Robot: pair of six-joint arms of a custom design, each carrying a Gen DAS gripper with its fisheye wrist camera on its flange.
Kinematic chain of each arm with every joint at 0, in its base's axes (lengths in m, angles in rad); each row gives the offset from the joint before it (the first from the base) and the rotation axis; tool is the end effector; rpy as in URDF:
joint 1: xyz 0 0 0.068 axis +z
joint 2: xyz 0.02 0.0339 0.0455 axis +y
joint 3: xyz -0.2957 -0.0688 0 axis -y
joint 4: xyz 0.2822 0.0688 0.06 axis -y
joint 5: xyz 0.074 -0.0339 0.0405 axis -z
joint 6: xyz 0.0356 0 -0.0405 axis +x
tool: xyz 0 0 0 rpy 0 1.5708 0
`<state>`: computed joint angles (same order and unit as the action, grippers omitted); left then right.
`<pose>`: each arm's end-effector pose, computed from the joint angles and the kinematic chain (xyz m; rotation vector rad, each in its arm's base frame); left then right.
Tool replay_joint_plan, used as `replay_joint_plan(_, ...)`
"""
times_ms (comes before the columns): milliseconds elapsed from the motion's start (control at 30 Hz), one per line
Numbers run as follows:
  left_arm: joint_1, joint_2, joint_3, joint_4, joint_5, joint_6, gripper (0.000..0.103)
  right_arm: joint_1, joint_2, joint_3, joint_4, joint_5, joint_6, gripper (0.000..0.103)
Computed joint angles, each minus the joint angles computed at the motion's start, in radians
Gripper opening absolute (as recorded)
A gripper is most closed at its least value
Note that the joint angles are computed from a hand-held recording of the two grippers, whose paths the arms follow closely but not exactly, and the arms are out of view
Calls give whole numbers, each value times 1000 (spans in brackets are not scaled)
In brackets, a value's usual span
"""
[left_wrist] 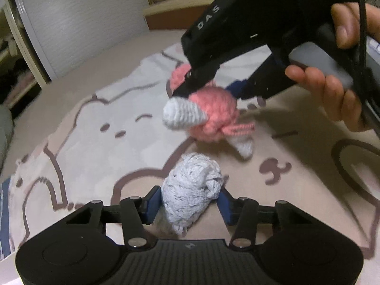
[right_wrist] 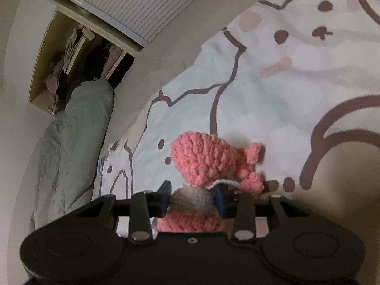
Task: Organize objects
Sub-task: 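Grasp the white-grey roll with the left tool while the right grasps the pink octopus, then lift the white-grey roll toward the white box with the left tool while the right carries the octopus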
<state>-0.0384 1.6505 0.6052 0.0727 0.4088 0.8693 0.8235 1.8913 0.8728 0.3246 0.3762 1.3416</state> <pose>0.2963 -0.0255 0.1061 1.2064 2.1184 -0.1586 0.2778 0.2806 0.1169 0.7908 2.1795 0.7501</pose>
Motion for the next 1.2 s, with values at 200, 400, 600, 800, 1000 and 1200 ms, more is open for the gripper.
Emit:
replay_joint_plan(200, 46, -22, 145, -372, -1, 81, 52, -2, -15, -12, -3, 4, -3, 39)
replay_joint_plan(400, 76, -31, 181, -584, 8, 345, 64, -1, -34, -25, -10, 2, -9, 39)
replay_joint_plan(600, 79, -16, 173, -503, 5, 217, 83, 1, -55, -38, -10, 11, -11, 39)
replay_joint_plan(800, 65, 6, 168, -452, 21, 26, 96, 0, -68, -50, -7, 15, -6, 39)
replay_joint_plan(1000, 37, 12, 133, -362, 39, -84, 100, -1, -66, -47, -11, 10, -11, 40)
replay_joint_plan(1200, 31, 43, 111, -286, 25, -105, 80, 0, -60, -38, -36, 4, -22, 39)
